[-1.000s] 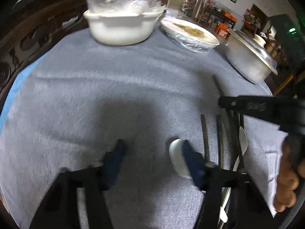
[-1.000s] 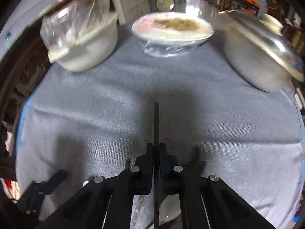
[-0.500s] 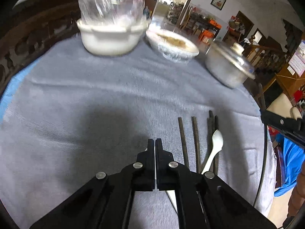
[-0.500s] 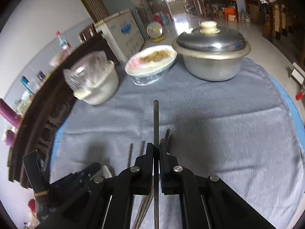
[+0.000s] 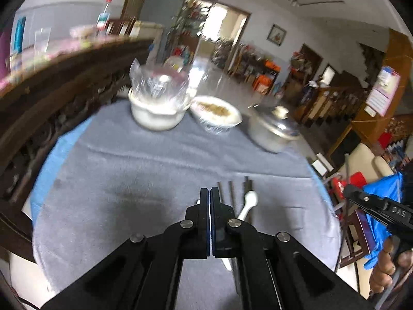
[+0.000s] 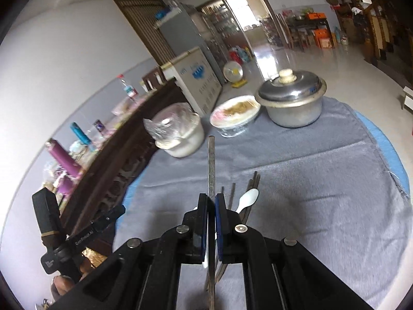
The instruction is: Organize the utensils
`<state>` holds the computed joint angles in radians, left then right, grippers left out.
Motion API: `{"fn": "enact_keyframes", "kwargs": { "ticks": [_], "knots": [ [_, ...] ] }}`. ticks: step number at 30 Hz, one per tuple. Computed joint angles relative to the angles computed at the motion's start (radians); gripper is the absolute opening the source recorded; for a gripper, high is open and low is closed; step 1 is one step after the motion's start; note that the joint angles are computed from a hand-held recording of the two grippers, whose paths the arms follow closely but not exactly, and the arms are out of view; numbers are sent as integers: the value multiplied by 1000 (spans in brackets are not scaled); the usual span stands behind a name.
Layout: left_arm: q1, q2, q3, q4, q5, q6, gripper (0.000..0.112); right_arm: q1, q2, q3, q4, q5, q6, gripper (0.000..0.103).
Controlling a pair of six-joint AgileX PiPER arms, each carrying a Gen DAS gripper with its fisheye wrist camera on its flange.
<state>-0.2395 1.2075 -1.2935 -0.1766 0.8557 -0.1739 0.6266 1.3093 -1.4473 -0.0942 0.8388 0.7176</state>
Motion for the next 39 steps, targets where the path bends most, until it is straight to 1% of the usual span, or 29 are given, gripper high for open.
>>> {"fn": "enact_keyframes", "kwargs": {
  "ticks": [2,5,6,8,9,11,12,13,15,16,18,20,22,23,24,25,26,27,28,29,30,31,33,36,37,39],
  "knots": [
    [-28,-58,-1,37,22,-14,1,35,-53,28,-34,10,32,6],
    [-17,-118,-6,0,72,-6,1,101,-131,76,-92,16,110,6],
    [-37,-134,-8,22,81,-23,1,124,-152,91,-113,13,136,6],
    [-88,-122,-30,89,112,-76,1,185,-197,124,-172,5,195,6],
    [-100,-109,-30,106,115,-97,2,230,-215,137,-222,7,242,6],
    [-77,-32,-47,68,140,-86,26,323,-243,172,-346,7,355,6],
    [-64,27,-58,58,146,-89,56,385,-250,185,-437,19,427,6],
    [-71,63,-60,80,140,-117,68,441,-256,204,-527,26,502,6],
    [-65,170,-70,115,102,-163,68,518,-275,270,-697,1,671,6],
    [-50,246,-97,102,91,-169,68,541,-279,287,-755,-1,730,6],
    [-30,334,-125,59,76,-154,68,594,-281,341,-924,8,896,6],
    [-47,443,-187,87,60,-192,68,611,-278,377,-1042,2,1022,6],
    [-83,512,-221,146,38,-224,68,643,-265,397,-1158,39,1135,6],
    [-99,540,-236,173,38,-235,68,664,-249,408,-1233,72,1206,6],
    [-113,565,-252,200,44,-246,66,677,-240,415,-1275,91,1249,6],
    [-122,567,-236,212,30,-251,56,690,-226,420,-1314,113,1293,6],
    [-125,571,-218,211,8,-244,48,705,-208,421,-1346,143,1327,6],
    [-123,573,-210,207,3,-237,34,721,-190,423,-1372,173,1353,6],
    [-122,578,-193,204,-7,-232,24,728,-180,423,-1381,183,1363,6],
    [-129,557,-154,240,-54,-253,19,727,-167,421,-1379,180,1365,6],
    [-131,549,-138,251,-67,-248,7,729,-152,417,-1373,182,1358,6],
    [-132,537,-113,251,-89,-236,6,732,-141,416,-1366,188,1352,6],
    [-132,516,-88,246,-106,-220,4,730,-128,417,-1339,179,1340,6],
    [-139,458,-23,267,-137,-236,1,742,-119,426,-1306,186,1324,6],
    [-139,422,7,264,-147,-235,1,748,-119,431,-1297,190,1323,6],
    [-158,330,63,310,-160,-263,1,778,-119,447,-1307,222,1353,6]
  ]
}}
